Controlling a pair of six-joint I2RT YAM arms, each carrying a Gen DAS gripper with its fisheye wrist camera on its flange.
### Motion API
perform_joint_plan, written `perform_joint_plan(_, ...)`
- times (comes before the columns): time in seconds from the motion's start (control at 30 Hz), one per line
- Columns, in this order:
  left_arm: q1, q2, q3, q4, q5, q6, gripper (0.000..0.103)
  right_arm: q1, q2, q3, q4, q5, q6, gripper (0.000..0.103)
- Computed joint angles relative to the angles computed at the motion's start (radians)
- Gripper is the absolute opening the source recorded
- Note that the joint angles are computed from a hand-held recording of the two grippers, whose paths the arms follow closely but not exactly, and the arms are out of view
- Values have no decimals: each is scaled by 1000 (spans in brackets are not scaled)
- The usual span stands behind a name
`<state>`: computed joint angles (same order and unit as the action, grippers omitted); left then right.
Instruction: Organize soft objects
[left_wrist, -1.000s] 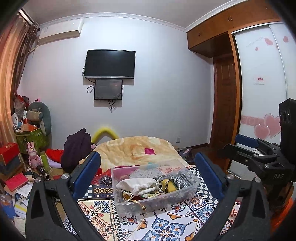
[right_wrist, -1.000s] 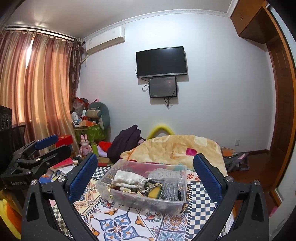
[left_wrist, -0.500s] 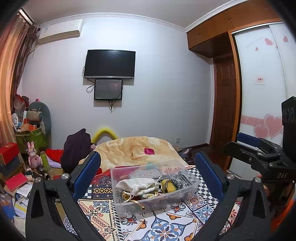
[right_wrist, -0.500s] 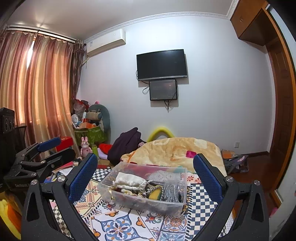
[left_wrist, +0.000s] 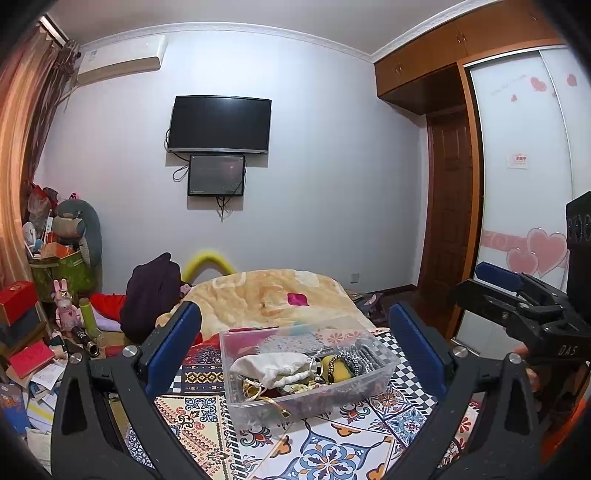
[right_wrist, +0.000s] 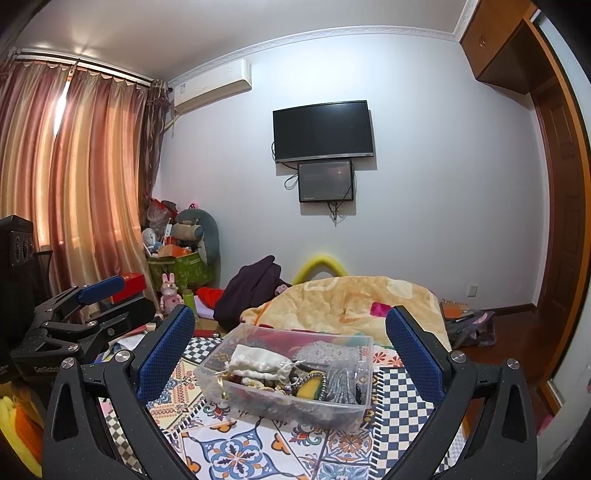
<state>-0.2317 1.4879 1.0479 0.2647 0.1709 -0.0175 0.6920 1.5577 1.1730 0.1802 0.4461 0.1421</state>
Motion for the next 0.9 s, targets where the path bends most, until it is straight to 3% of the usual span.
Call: perform_joint_plan(0.9,-3,8,15,-17,6,4,103,0,-5,12,-17,6,4,103)
